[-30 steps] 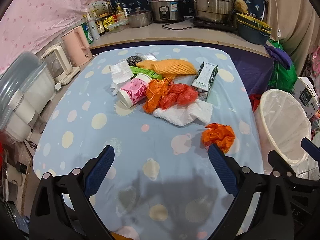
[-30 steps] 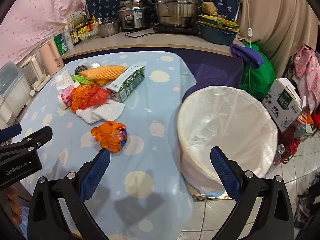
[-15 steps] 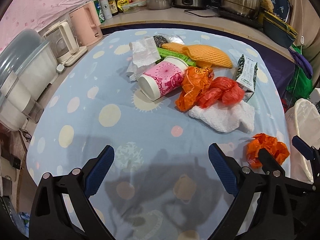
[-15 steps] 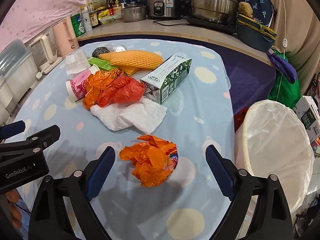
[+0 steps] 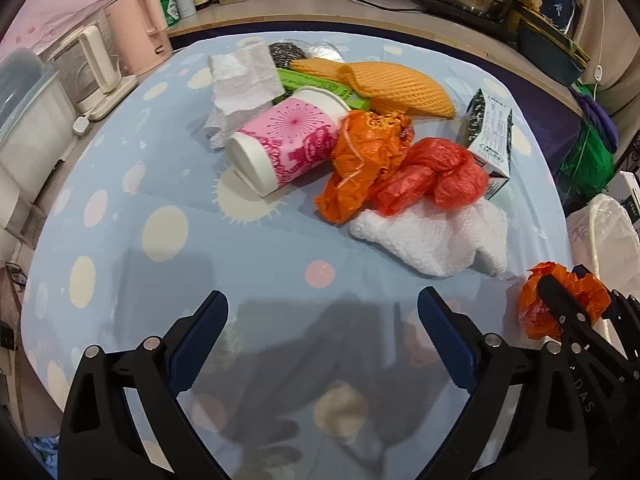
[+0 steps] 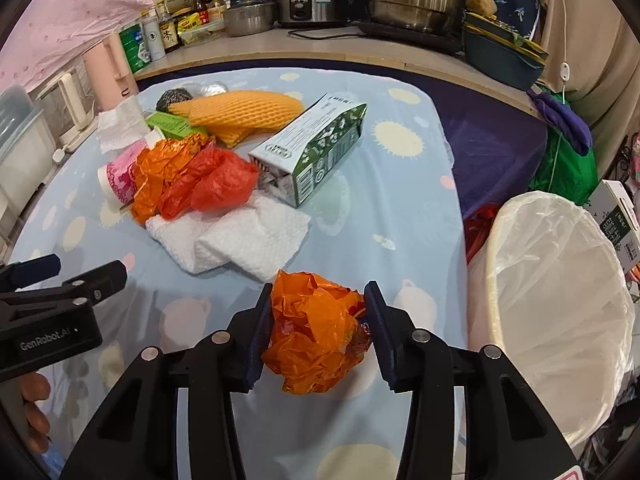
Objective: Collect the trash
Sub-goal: 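Grasp the crumpled orange plastic bag with the right gripper, then carry the orange bag toward the bin with the right gripper while the left gripper grasps the white towel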
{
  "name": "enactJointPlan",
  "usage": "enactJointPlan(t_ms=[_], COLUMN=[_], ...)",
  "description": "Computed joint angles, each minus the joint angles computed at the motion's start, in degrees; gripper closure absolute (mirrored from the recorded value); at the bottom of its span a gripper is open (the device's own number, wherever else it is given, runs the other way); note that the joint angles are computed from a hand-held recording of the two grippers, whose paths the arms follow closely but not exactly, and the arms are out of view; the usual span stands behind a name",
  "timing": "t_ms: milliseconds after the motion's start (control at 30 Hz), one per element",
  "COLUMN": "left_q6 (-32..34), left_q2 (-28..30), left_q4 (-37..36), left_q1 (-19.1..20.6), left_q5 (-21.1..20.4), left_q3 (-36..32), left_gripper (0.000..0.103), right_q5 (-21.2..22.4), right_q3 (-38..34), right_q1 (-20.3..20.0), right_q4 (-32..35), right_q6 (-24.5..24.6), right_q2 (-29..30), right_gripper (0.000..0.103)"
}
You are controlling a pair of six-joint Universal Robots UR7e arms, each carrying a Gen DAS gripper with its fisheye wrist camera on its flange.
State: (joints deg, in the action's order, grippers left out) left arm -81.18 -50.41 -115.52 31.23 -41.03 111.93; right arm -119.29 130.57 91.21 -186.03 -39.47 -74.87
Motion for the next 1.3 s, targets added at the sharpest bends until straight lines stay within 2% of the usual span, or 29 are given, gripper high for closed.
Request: enactJointPlan(t_ms=[133, 300, 467, 533, 600, 667, 733, 800, 867, 1000, 1300], left_q6=[5.40, 11.56, 16.04, 17.22, 17.45, 16.82, 16.53, 16.68, 16.18, 15.45, 15.35], left_q2=[2.33, 4.76, 8.57, 9.67, 10.24, 10.26, 10.12, 9.67, 9.27, 8.34, 6.84], left_q4=[-5.75, -15.41, -19.32, -19.37, -18.64, -17.98, -17.69, -17.92, -17.13, -16.41, -16.75], left_q1=[0.70, 1.91, 3.53, 4.23, 5.00, 5.13, 4.94, 4.86, 4.33, 2.86, -2.38], left_q5=[-0.75, -1.62, -1.05, -1.33, -2.18, -2.11, -1.90, -2.59, -2.57, -2.64, -3.11], left_q3=[-1.56, -2.89, -5.63, -6.57, -7.27, -7.27, -7.21, -6.82, -6.50, -5.61, -4.73], left_gripper=[0.010, 0.009, 0.012, 0.023, 0.043, 0.047, 0.063, 0.084, 0.091, 0.094, 0.095], right_q5=[-0.56, -1.31, -2.01, -1.88, -1.76, -1.68, -1.49, -1.25, -0.78, 0.14, 2.68], right_q3=[-1.05, -3.06, -3.87, -3.95, -4.13, -4.06, -4.13, -3.95, -3.78, -2.89, -0.57], right_q1=[0.20, -0.63, -1.82, -2.34, -2.72, -3.03, -3.32, -3.57, -3.76, -4.08, -5.27], right_q4=[-1.79, -0.70, -0.45, 0.09, 0.64, 0.47, 0.67, 1.04, 1.63, 1.93, 1.27], right_q6=[-0.16, 2.14, 2.89, 3.29, 3.74, 3.77, 3.89, 4.13, 4.28, 4.11, 3.65], right_q2=[-1.08, -2.16, -2.30, -2.57, -2.72, -2.76, -2.84, -3.12, -3.54, -4.90, -10.81], right_gripper=[0.062, 0.061, 0.061, 0.061, 0.061, 0.060, 0.060, 0.060, 0.060, 0.060, 0.060])
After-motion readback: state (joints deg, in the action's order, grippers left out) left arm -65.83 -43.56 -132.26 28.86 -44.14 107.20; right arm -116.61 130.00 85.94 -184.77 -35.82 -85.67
